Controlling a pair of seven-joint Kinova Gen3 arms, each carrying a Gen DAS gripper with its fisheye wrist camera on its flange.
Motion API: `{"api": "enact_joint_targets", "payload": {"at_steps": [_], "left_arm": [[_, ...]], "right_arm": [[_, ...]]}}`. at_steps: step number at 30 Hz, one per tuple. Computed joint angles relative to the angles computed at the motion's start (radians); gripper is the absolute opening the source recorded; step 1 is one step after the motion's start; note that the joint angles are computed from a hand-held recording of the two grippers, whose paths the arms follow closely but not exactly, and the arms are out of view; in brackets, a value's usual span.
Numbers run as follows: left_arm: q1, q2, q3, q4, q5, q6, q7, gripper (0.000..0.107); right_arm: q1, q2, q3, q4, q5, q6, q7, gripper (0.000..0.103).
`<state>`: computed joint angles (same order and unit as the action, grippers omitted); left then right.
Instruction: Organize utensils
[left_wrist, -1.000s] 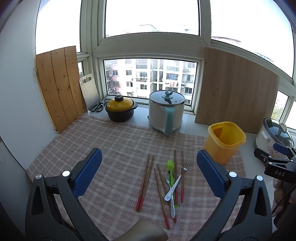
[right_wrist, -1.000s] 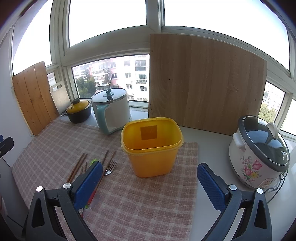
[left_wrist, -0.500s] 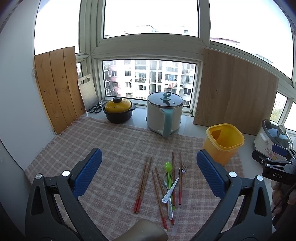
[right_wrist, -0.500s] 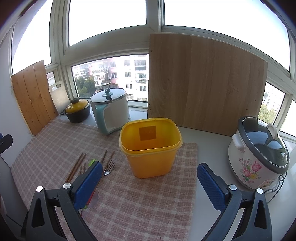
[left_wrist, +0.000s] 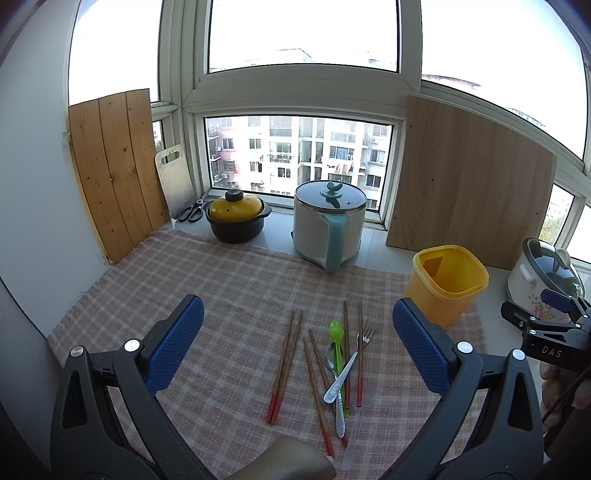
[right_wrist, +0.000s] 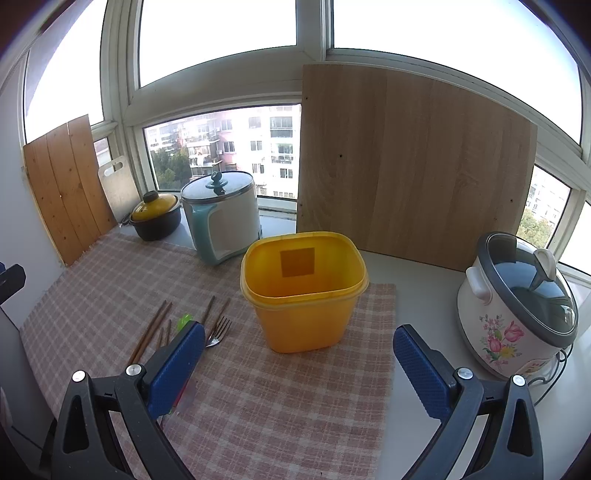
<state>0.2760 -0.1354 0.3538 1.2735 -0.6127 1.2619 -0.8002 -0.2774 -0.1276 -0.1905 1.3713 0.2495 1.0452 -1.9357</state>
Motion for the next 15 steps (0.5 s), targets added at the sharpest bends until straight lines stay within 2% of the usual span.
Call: {"api": "enact_joint_targets", "payload": {"at_steps": [15], "left_arm": [[-0.004, -0.005, -0.002, 0.005, 0.005, -0.004, -0.004, 0.103]], "right_arm": [[-0.003, 0.002, -0.001, 0.002, 0.004, 0.001, -0.002, 0.103]]}}
